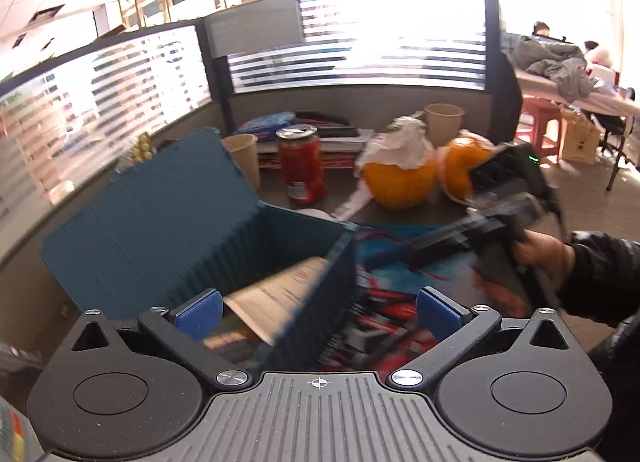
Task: Organize rigid objects
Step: 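Move the left gripper to the black pen and grasp it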
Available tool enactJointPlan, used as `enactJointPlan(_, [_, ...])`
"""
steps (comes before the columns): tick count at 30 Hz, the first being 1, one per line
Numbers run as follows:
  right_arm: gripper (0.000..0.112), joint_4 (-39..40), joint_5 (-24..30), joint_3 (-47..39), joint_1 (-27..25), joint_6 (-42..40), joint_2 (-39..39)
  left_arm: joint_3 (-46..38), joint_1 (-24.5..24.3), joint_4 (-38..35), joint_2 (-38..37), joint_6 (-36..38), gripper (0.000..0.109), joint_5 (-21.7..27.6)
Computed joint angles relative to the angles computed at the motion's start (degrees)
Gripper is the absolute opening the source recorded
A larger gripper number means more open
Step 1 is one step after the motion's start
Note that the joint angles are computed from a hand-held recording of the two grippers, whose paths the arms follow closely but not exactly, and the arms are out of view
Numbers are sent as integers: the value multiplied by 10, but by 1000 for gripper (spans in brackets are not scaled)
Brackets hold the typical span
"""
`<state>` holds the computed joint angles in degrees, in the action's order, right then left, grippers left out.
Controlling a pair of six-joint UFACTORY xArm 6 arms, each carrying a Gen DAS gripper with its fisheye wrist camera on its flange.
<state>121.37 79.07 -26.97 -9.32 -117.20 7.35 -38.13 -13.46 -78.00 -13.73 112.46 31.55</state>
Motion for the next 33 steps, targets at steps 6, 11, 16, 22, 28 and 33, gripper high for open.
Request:
enactJointPlan(6, [103, 32, 28, 10, -14, 3, 9, 59, -36, 8, 0, 27, 103, -28])
enactJointPlan(11, [103, 55, 38, 16, -19, 6, 11, 73, -41, -3, 31, 38, 103, -20])
enactJointPlan(16, [103, 69, 27, 18, -15, 0, 7, 61, -33, -14, 70, 33, 103, -16])
enactJointPlan(22, [103, 76, 11, 19, -6, -2, 0, 36, -8, -17, 109, 14, 103, 17])
enactJointPlan(28, [103, 75, 7, 17, -6, 0, 0, 54, -20, -74, 100, 100, 100, -13])
enactJointPlan(33, [103, 76, 6, 15, -6, 0, 2, 60, -15, -102, 93, 132, 85, -4])
